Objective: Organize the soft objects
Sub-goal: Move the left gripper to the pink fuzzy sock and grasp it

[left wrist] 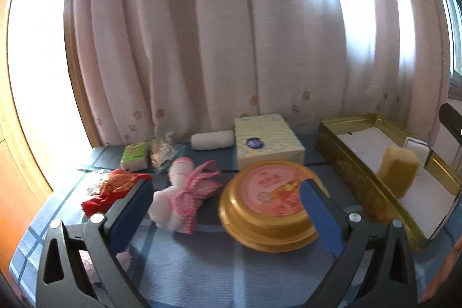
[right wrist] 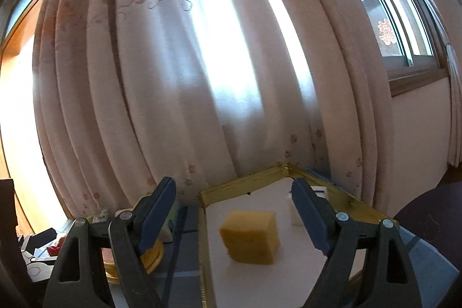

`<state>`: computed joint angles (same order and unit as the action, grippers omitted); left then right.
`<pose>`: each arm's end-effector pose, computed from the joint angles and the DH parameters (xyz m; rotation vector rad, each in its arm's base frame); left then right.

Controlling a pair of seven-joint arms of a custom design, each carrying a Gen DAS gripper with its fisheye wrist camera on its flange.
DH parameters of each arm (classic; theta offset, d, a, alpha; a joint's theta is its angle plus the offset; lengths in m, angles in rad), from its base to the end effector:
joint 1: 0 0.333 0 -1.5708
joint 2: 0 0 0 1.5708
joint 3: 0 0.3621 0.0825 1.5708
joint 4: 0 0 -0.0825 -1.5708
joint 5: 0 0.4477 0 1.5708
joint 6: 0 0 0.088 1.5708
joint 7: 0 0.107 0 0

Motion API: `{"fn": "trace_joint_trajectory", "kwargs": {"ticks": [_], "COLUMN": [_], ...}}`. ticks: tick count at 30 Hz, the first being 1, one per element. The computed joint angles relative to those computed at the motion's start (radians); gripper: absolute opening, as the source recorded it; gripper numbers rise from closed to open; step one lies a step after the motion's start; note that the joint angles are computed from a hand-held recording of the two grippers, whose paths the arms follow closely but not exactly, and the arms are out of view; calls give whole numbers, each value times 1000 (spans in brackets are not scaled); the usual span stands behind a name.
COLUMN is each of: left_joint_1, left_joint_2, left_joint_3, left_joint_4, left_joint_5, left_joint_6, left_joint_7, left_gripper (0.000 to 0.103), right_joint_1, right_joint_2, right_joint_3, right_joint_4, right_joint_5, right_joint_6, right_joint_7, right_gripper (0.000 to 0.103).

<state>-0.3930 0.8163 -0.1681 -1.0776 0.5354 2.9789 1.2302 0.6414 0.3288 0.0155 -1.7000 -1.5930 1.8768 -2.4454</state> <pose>0.7801 -0.4545 0.4852 -1.0855 1.9859 -1.1613 0.6312 0.3898 0.4749 -0.6470 1.8037 -1.4061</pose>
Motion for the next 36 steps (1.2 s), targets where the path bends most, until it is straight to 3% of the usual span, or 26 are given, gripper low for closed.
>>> {"fn": "trace_joint_trajectory", "kwargs": {"ticks": [12,26,36], "left_joint_1": [12,61,123], "left_joint_2": [-25,-43,-97], "left_joint_3": [75,69,74], "left_joint_4": [-38,-63,-143], "left_joint_5": [43,53,45], "left_joint_6": [39,-15,-65], "left_joint_7": [-117,-145,-161], "left_gripper": [102,102,102], "right_joint_1": [50,92,98], "right_joint_2": [102,203,264], "right_joint_3": [-37,-103,-136], "right_joint_4": [136,278,375], "right_joint_5": [-39,-16,37], "right_joint_6": [21,136,266], "right_joint_7": [-70,-133,-200], "right_gripper": [84,84,84]}}
